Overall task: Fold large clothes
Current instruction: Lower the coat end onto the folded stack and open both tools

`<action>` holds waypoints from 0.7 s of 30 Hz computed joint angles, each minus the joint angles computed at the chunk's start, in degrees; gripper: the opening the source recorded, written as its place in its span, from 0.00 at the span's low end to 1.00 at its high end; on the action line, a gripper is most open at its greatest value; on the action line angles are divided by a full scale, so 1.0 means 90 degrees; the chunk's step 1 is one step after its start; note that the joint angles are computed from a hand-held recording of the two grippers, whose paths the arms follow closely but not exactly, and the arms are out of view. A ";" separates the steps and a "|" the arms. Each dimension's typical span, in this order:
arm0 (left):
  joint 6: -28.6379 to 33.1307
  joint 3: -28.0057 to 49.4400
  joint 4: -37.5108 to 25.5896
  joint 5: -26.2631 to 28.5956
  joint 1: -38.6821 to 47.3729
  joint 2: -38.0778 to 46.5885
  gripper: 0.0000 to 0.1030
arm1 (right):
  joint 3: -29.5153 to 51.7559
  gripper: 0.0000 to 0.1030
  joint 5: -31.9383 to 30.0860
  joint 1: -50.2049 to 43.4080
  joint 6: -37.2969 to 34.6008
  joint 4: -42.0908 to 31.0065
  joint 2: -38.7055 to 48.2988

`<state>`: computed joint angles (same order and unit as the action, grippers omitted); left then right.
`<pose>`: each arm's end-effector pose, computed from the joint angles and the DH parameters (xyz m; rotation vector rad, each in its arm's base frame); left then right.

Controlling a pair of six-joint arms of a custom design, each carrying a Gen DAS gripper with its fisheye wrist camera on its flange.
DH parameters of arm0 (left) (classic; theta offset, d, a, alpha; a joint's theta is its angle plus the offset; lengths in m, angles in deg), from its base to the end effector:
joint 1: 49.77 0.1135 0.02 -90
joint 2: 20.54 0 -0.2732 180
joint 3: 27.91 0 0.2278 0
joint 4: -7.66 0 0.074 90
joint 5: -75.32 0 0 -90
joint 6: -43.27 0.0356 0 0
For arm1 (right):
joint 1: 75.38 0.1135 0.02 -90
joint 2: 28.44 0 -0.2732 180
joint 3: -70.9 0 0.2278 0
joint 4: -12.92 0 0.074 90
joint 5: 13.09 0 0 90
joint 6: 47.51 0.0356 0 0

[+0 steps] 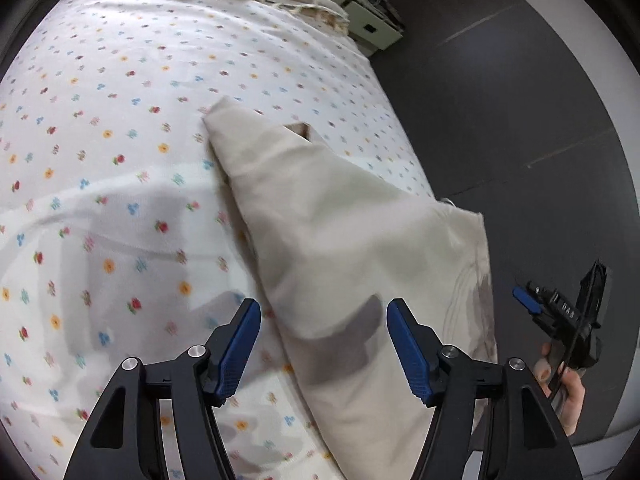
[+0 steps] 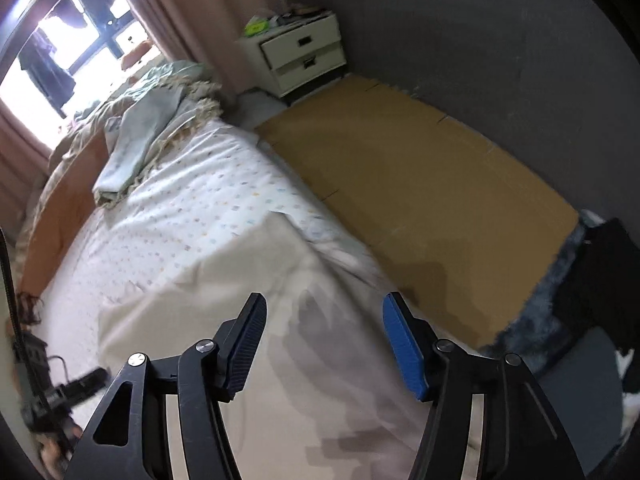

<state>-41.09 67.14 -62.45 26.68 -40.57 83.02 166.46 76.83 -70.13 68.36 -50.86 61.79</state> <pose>0.3287 0.0294 0.2466 0.0176 2.6955 -0.9736 0.3040 0.0280 0.3145 0.4656 2.5624 0.1991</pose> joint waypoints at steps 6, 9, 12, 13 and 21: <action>0.0183 -0.0431 -0.0085 -0.0096 -0.0121 -0.0410 0.65 | -0.1374 0.59 0.0250 -0.0413 -0.0104 -0.0485 -0.1863; 0.0293 -0.0775 -0.0083 -0.0131 -0.0216 -0.0643 0.65 | -0.1933 0.59 0.0124 -0.0788 -0.0008 -0.0700 -0.2693; 0.0351 -0.1086 -0.0059 -0.0148 -0.0274 -0.0862 0.65 | -0.2414 0.59 0.0098 -0.1191 0.0117 -0.1003 -0.3483; 0.0348 -0.1182 -0.0026 -0.0152 -0.0296 -0.0910 0.65 | -0.2610 0.59 -0.0006 -0.1390 0.0119 -0.1033 -0.3754; 0.0353 -0.1595 0.0189 -0.0233 -0.0576 -0.0988 0.65 | -0.4475 0.32 -0.1569 -0.2625 0.0248 -0.0032 -0.4316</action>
